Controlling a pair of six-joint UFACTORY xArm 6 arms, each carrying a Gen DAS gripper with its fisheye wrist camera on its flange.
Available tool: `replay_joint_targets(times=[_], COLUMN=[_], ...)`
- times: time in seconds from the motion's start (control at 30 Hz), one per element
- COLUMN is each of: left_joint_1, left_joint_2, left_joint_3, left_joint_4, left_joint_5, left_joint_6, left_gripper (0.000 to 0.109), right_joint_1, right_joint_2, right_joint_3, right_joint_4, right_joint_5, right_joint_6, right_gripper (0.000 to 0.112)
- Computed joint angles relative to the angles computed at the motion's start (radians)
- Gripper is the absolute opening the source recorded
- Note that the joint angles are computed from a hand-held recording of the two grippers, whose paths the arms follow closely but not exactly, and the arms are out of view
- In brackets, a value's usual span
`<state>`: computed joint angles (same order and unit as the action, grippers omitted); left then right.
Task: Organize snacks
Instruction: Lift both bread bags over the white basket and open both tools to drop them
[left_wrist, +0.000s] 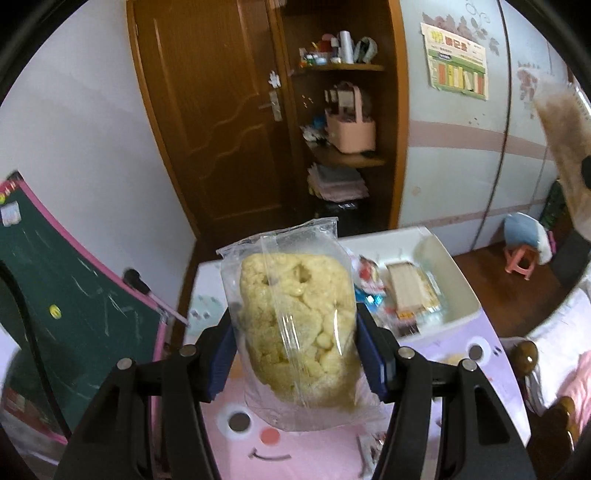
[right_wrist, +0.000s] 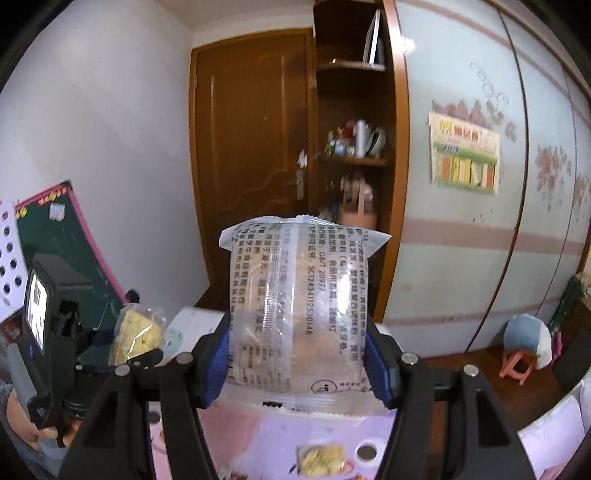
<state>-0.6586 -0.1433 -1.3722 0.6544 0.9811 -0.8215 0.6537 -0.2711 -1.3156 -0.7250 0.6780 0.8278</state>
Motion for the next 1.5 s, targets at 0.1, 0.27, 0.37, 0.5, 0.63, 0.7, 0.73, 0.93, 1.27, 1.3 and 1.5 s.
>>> replay_joint_targets(times=[0.1,0.27,0.37,0.5,0.63,0.7,0.73,0.93,1.27,1.3,1.5], left_joint_1=[0.017,0.023,0.025,0.037,0.061,0.073,0.077,0.116,0.159,0.161,0.165], left_joint_2=[0.067,0.184,0.265,0.357,0.441,0.471,0.487,0.604,0.723,0.732,0.739], left_joint_3=[-0.095,-0.249,-0.339,-0.426,-0.487,-0.494,-0.504,-0.575,-0.652,-0.659,-0.638], left_joint_4=[-0.004,0.039,0.060,0.045,0.001,-0.012,-0.018,-0.101,-0.194,-0.198,-0.195], left_joint_5=[0.013,0.024,0.016,-0.011,-0.046,-0.066,-0.069,-0.087,-0.098,-0.097,-0.128], left_joint_6=[0.033,0.066,0.088,0.116,0.134,0.130,0.132,0.160,0.203,0.206,0.210], left_gripper=[0.058,0.058,0.058,0.058,0.058,0.058,0.058,0.058,0.058,0.058,0.095], right_joint_1=[-0.036,-0.088,-0.121,-0.155,-0.180,-0.194,-0.201,-0.224,-0.225,-0.223,-0.212], right_joint_2=[0.058,0.138,0.194,0.274,0.330,0.360,0.377,0.470,0.613,0.622,0.661], right_joint_3=[-0.066,-0.133,-0.169,-0.209,-0.221,-0.230,-0.238,-0.272,-0.385,-0.392,-0.426], right_joint_4=[0.020,0.046,0.107,0.187,0.281,0.335,0.366,0.483,0.568,0.576,0.541], right_joint_5=[-0.022,-0.065,-0.091,-0.109,-0.130,-0.132,-0.130,-0.113,-0.045,-0.039,-0.023], right_joint_6=[-0.016,-0.027,-0.050,-0.090,-0.138,-0.168,-0.188,-0.260,-0.327,-0.332,-0.320], right_gripper=[0.063,0.063,0.063,0.063,0.063,0.063,0.063,0.063,0.064,0.065,0.072])
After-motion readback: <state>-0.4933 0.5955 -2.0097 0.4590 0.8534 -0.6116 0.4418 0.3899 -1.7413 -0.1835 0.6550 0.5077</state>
